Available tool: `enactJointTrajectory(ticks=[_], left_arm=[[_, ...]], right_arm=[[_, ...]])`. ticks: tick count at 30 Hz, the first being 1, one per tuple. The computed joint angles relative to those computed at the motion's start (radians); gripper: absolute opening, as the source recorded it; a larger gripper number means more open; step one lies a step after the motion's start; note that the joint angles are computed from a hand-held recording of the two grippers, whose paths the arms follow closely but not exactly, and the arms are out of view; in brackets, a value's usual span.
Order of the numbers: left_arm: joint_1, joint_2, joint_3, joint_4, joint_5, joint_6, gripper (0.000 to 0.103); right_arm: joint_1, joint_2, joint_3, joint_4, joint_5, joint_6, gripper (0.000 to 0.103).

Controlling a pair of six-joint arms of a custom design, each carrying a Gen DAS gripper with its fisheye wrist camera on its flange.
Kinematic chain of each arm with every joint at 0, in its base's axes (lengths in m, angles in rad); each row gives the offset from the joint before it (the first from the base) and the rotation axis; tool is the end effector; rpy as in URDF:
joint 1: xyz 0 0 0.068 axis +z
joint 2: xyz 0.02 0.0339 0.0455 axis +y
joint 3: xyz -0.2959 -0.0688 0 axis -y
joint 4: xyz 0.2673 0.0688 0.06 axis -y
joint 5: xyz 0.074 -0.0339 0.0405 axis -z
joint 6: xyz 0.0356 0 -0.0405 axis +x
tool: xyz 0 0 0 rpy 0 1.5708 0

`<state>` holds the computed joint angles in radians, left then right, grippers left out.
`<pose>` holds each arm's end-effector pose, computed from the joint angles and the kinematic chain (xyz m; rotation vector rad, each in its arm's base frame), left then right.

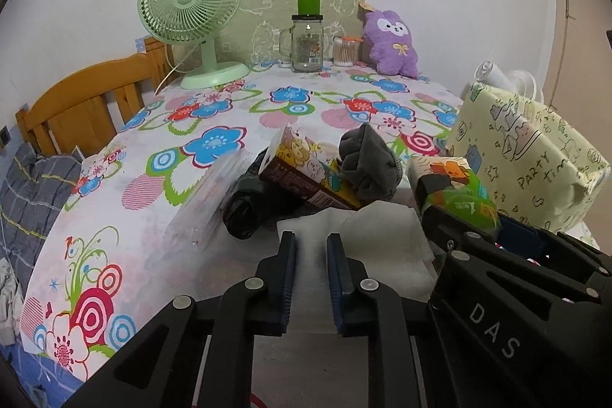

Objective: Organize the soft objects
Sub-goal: 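Grasp the white paper roll with the left tool while the right tool grasps the green tissue pack, then carry the white roll with the left tool while the right tool carries the tissue pack to the gift box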

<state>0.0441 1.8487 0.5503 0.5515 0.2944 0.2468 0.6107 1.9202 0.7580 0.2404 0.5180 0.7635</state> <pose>0.3103 0.0034 0.0833 0.3778 2.2544 -0.1902 0.2936 0.1840 0.0865 0.3843 2.3036 0.0199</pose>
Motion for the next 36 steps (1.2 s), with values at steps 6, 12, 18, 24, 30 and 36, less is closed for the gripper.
enactJointTrajectory(ticks=[6,12,18,24,30,36], left_arm=[[0.007,-0.060,-0.017,-0.024,0.014,-0.012,0.014],[0.006,-0.143,-0.030,-0.067,0.013,-0.028,0.014],[-0.008,-0.217,-0.025,-0.115,0.001,-0.049,0.014],[-0.030,-0.295,-0.018,-0.163,-0.014,-0.065,0.014],[-0.061,-0.346,-0.003,-0.200,-0.045,-0.085,0.014],[-0.094,-0.373,0.009,-0.217,-0.075,-0.107,0.014]], right_arm=[[0.012,-0.056,-0.021,-0.003,0.017,-0.012,0.049],[0.019,-0.120,-0.041,-0.009,0.037,-0.035,0.049],[0.023,-0.192,-0.048,-0.033,0.048,-0.069,0.049],[0.018,-0.269,-0.058,-0.058,0.058,-0.101,0.049],[-0.001,-0.329,-0.063,-0.071,0.046,-0.141,0.049],[-0.029,-0.373,-0.072,-0.068,0.021,-0.176,0.049]])
